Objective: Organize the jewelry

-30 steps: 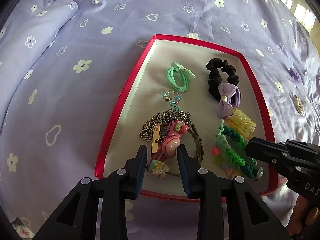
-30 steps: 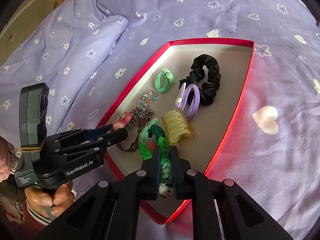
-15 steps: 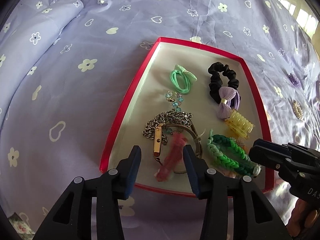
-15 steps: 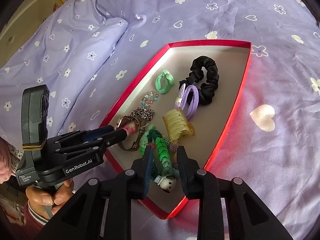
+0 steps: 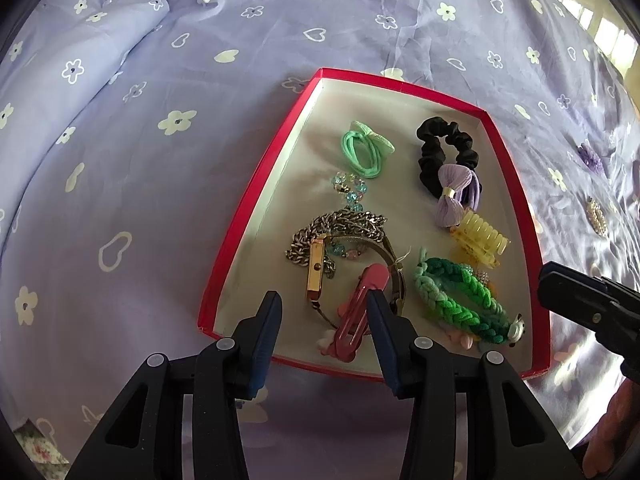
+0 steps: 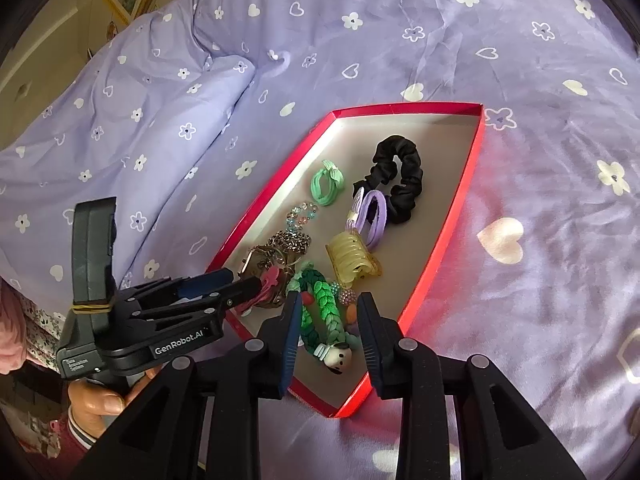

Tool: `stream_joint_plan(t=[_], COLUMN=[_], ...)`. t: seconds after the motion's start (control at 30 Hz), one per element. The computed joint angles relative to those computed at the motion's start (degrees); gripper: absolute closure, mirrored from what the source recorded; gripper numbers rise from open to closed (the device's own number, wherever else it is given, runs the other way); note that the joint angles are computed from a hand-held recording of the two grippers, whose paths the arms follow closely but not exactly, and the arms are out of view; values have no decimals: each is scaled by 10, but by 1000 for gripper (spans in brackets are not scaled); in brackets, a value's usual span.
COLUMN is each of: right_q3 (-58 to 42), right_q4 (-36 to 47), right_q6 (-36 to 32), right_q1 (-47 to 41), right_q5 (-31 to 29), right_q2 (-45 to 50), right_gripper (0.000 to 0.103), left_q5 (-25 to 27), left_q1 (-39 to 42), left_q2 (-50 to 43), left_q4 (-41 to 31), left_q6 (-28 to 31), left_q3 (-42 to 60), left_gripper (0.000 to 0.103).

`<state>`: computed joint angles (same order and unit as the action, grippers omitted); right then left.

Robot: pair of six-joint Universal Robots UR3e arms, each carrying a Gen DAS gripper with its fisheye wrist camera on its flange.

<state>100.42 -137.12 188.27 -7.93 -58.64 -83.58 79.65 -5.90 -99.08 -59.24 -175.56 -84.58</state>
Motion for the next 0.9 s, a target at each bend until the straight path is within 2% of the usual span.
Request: stream_joint_plan(t=[0.13, 0.2, 0.3, 0.33, 0.37, 0.43, 0.53, 0.6, 0.9], right_q3=[5, 10, 17, 19, 24, 33, 52, 72, 154], right_q4=[-1, -3, -6, -7, -10, -16, -28, -40, -77], right_q6=[3, 4, 6, 7, 9, 12, 17, 23, 46], right_q1=[-2, -4, -7, -8, -10, -15, -23, -30, -65], right_q5=[1, 1, 4, 5, 9, 15, 25, 33, 70], right_q2=[-8, -15, -24, -27, -30, -38, -52, -66, -136], right_gripper=[71, 67, 65, 63, 59, 51, 36, 26, 17], left_q5=[0, -4, -4, -6, -8, -10, -30, -48, -44], left_q1=[1, 3, 5, 7, 9, 14, 34, 51, 75], left_q2=[3, 10, 27, 36, 46, 72, 114, 146, 243], left_q4=[-3, -5, -3, -2, -4, -1, -6, -11, -52], left_q6=[-3, -3, -5, -7, -10, -21, -36, -42, -42], left_q3=[-1, -3, -14, -19, -24, -39, -67, -92, -145], left_gripper=[59, 56, 47, 42, 32, 19, 8, 8, 8])
